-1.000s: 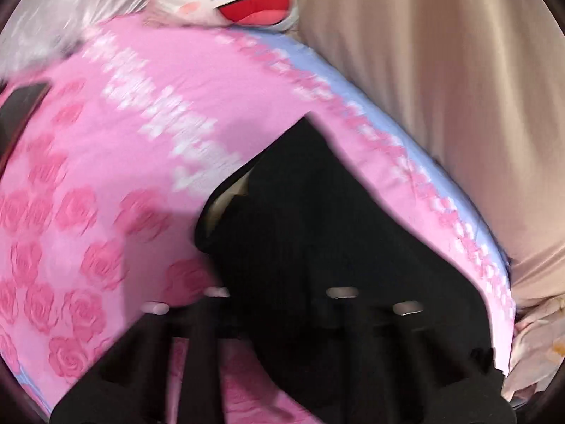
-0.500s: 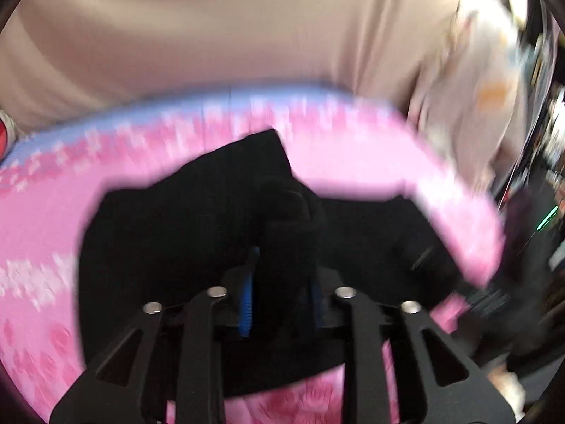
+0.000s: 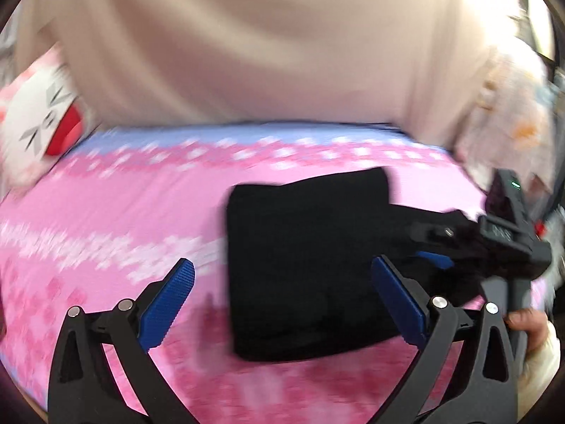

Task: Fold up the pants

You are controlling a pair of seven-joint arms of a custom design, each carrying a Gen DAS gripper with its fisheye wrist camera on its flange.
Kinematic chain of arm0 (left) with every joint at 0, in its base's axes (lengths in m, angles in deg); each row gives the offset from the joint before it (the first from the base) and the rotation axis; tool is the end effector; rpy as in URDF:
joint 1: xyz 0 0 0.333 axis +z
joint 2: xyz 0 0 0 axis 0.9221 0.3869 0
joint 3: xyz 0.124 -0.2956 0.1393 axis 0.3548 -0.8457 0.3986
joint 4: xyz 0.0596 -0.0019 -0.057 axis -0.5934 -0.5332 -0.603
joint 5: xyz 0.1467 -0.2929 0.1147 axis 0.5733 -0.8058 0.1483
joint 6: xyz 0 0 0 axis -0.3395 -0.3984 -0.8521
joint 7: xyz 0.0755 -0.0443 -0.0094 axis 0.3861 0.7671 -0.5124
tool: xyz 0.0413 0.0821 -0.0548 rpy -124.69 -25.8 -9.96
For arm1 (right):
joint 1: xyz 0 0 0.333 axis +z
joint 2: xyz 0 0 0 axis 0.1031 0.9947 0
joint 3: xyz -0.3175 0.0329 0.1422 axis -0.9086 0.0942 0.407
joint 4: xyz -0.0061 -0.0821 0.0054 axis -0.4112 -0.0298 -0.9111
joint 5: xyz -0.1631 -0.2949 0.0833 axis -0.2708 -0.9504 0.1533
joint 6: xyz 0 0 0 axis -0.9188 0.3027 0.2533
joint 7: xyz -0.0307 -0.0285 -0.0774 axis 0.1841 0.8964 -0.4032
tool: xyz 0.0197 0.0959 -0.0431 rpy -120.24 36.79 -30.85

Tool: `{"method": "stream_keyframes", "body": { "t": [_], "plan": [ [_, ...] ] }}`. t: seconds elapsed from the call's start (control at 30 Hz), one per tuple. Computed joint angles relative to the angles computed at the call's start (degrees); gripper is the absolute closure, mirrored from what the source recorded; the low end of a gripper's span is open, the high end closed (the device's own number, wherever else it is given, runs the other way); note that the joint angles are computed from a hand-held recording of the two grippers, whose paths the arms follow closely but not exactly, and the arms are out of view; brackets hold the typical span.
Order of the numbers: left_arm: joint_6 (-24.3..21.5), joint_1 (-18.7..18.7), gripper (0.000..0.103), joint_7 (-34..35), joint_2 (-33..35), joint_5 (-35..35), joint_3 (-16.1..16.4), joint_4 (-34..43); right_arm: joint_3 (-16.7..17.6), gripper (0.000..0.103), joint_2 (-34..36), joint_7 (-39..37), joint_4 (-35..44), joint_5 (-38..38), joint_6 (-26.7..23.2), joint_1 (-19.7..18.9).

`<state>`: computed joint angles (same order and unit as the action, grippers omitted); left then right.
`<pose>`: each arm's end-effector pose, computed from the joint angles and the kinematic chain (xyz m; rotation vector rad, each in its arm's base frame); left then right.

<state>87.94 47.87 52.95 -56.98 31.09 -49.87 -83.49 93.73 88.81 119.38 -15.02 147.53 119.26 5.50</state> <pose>0.5363 -0.2984 0.5746 -1.8236 1.5539 -0.8684 0.6683 0.0843 0.4930 -1.5249 1.5063 0.2916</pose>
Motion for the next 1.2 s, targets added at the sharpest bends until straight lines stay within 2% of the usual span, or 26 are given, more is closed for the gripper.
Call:
{"method": "stream_keyframes", "body": {
  "t": [0.03,0.07,0.1,0.13,0.17,0.27,0.37,0.5,0.57,0.63,0.67,0.7,0.73,0.77,0.87,0.9,0.93,0.97,1.0,1.03,1.07,1.1,1.17,1.2],
  "plan": [
    [-0.6,0.7,0.005,-0.8,-0.3,-1.7,0.4,-0.6,-0.7,0.015,0.7,1.8,1.0,-3.0,1.0,1.6],
    [-1.4,0.9,0.005,-1.9,-0.6,-2.5,0.5,-0.9,-0.5,0.018,1.2,1.3,1.9,-4.8,2.2,2.7],
    [-3.1,0.9,0.005,-3.2,-1.1,-2.9,0.6,-1.3,0.9,0.027,1.5,-1.7,2.5,-3.6,2.6,2.4],
    [-5.4,1.1,0.005,-4.1,-1.2,-3.4,0.7,-0.9,1.0,0.054,1.5,-1.8,2.6,-4.2,3.2,2.9],
    [-6.6,1.4,0.005,-4.7,-1.7,-3.3,0.6,-1.1,0.4,0.089,1.3,-0.3,3.0,-7.0,4.9,4.3],
    [-9.4,1.8,0.005,-6.8,-2.4,-2.2,0.3,-0.8,2.1,0.089,-1.3,-4.8,2.7,-4.5,5.8,2.9],
    [-11.9,1.4,0.005,-8.4,-2.3,1.0,-0.4,0.3,1.4,0.09,-7.4,-10.9,-1.6,1.0,7.8,1.4],
    [-12.4,0.8,0.005,-4.6,0.5,-0.4,-1.6,3.1,-3.7,0.087,-14.1,-12.9,-9.3,1.2,12.3,1.1],
    [-12.1,0.1,0.005,-0.5,3.0,-3.2,-1.9,5.6,-6.4,0.082,-14.8,-7.8,-13.4,-3.0,15.4,1.2],
    [-12.5,-1.4,0.005,2.9,5.7,-5.0,-1.8,8.5,-9.7,0.082,-13.3,1.5,-15.8,-12.7,17.9,2.8],
    [-13.3,-2.2,0.005,4.4,6.9,-5.8,-1.6,10.0,-9.8,0.082,-11.9,3.0,-17.2,-14.1,19.8,2.5],
    [-14.0,-3.0,0.005,5.8,7.9,-6.7,-1.4,11.3,-8.0,0.082,-11.9,2.6,-17.4,-11.4,18.8,0.3],
    [-14.7,-3.8,0.005,7.2,8.9,-7.6,-1.2,12.7,-6.3,0.079,-12.3,-1.0,-18.0,-5.1,18.7,-1.5],
    [-14.7,-4.5,0.005,7.7,9.2,-8.0,-0.8,13.1,-6.1,0.076,-13.4,-1.4,-18.5,-2.8,19.8,-1.4],
    [-13.6,-6.0,0.005,7.7,9.6,-8.1,0.3,13.2,-6.0,0.074,-15.9,-3.0,-19.5,-6.2,31.0,2.6],
    [-13.8,-6.3,0.005,8.1,9.9,-8.4,0.5,13.4,-5.0,0.074,-15.9,-3.6,-18.4,-7.1,30.6,2.2],
    [-14.4,-6.6,0.005,8.9,10.5,-9.1,0.5,14.1,-4.8,0.065,-15.5,-3.8,-16.9,-8.3,29.8,2.6],
    [-14.7,-6.9,0.005,9.3,10.7,-9.5,0.6,14.3,-4.9,0.041,-14.4,-2.7,-15.0,-10.9,29.5,3.4],
    [-14.9,-7.2,0.005,9.5,10.7,-9.8,0.7,14.3,-5.2,0.028,-13.1,-1.3,-13.8,-13.1,30.3,3.9],
    [-15.0,-7.5,0.005,9.4,10.5,-9.7,0.9,14.0,-6.1,0.02,-11.7,2.2,-12.9,-16.9,31.1,4.7],
    [-15.0,-7.7,0.005,9.3,10.2,-9.6,1.0,13.6,-7.3,0.02,-9.7,7.8,-11.6,-21.9,30.5,5.4],
    [-15.1,-7.8,0.005,9.3,10.0,-9.6,1.1,13.3,-7.3,0.02,-8.7,9.4,-11.1,-23.3,28.0,4.0],
    [-15.0,-7.7,0.005,9.5,9.9,-9.9,1.1,12.9,-4.4,0.022,-6.7,7.5,-9.6,-19.0,22.7,0.1],
    [-15.3,-7.7,0.005,9.6,10.1,-10.4,1.0,13.0,-3.1,0.022,-7.1,5.6,-10.6,-17.0,22.3,-0.9]
  ]
}}
